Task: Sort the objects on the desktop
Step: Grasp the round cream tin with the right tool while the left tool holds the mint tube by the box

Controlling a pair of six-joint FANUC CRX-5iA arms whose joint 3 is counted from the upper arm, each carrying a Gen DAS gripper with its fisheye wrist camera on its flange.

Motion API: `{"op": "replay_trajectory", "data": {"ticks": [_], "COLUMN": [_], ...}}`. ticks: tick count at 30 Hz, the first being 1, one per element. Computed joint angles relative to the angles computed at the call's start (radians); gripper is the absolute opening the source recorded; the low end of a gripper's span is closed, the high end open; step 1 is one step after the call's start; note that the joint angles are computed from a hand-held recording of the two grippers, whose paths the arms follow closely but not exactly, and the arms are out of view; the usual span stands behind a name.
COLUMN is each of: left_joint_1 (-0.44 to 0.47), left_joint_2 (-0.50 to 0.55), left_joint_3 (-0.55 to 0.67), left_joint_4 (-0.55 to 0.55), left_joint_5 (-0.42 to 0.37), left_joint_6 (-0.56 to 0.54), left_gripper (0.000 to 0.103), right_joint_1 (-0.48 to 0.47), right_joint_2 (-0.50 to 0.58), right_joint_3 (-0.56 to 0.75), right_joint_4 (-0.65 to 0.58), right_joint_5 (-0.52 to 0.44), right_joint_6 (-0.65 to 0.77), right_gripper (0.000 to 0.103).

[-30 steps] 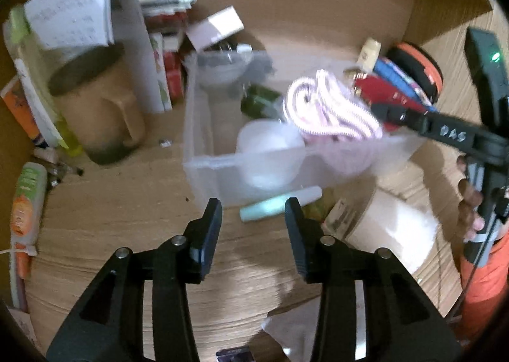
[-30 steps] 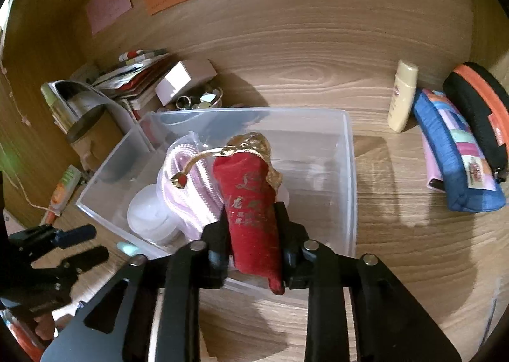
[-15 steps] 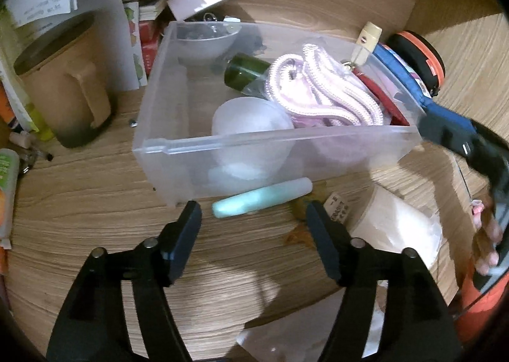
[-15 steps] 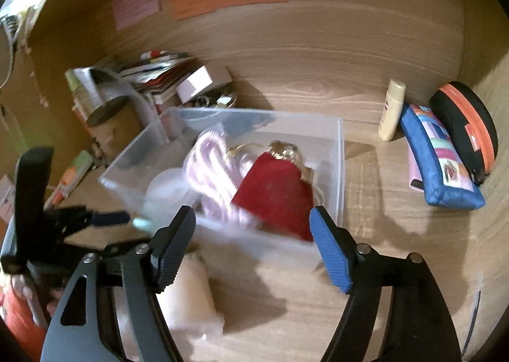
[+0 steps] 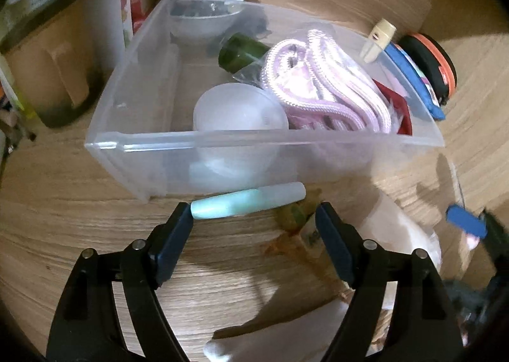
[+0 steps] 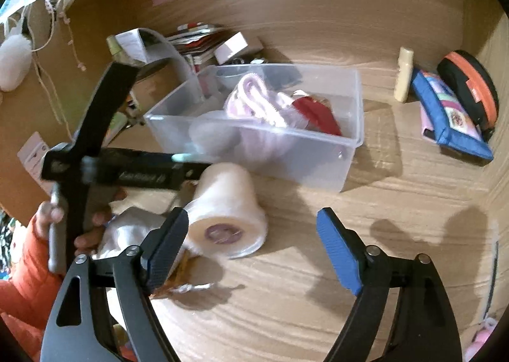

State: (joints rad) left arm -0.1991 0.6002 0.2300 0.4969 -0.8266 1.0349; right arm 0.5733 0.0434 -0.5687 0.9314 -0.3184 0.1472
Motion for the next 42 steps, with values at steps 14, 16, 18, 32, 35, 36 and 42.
{"op": "replay_trajectory", "data": {"ticks": [14, 16, 18, 32, 35, 36, 42], "left_joint_1": [-0.013, -0.016, -0.015, 0.007, 0.009, 0.008, 0.008], "left_joint_2": [0.015, 0.013, 0.012, -0.068, -0.100, -0.114, -0.190], "left_joint_3": [0.041, 0.037, 0.032, -0.112, -0.157, -0.172, -0.261], "left_joint_4": [-0.042, -0.045, -0.035, 0.063, 0.091, 0.094, 0.168], "left_joint_5": [-0.016, -0.004, 0.000, 0.114, 0.144, 0.159, 0.232], "left_joint_6": [0.097, 0.094, 0.081, -0.027, -0.059, -0.067, -0.172], "left_gripper": [0.089, 0.089, 0.089, 0.073, 0.073, 0.073, 0.073], "right_joint_1": [0.038, 0.031, 0.025, -0.015, -0.014, -0.015, -0.058], "right_joint_2": [0.124, 0.125, 0.121, 0.022, 0.019, 0.014, -0.027], "right_joint_3": [0.141, 0.133, 0.138, -0.014, -0.016, -0.019, -0.057], "right_joint_4": [-0.347, -0.338, -0.388, 0.047, 0.049, 0.058, 0.238], "right_joint_5": [-0.034, -0.020, -0.007, 0.033, 0.028, 0.026, 0.050], "right_joint_6": [0.302, 0.274, 0.306, -0.110, -0.117, -0.127, -0.286], "right_gripper": [0.078, 0.068, 0.068, 0.067, 0.067, 0.067, 0.066]}}
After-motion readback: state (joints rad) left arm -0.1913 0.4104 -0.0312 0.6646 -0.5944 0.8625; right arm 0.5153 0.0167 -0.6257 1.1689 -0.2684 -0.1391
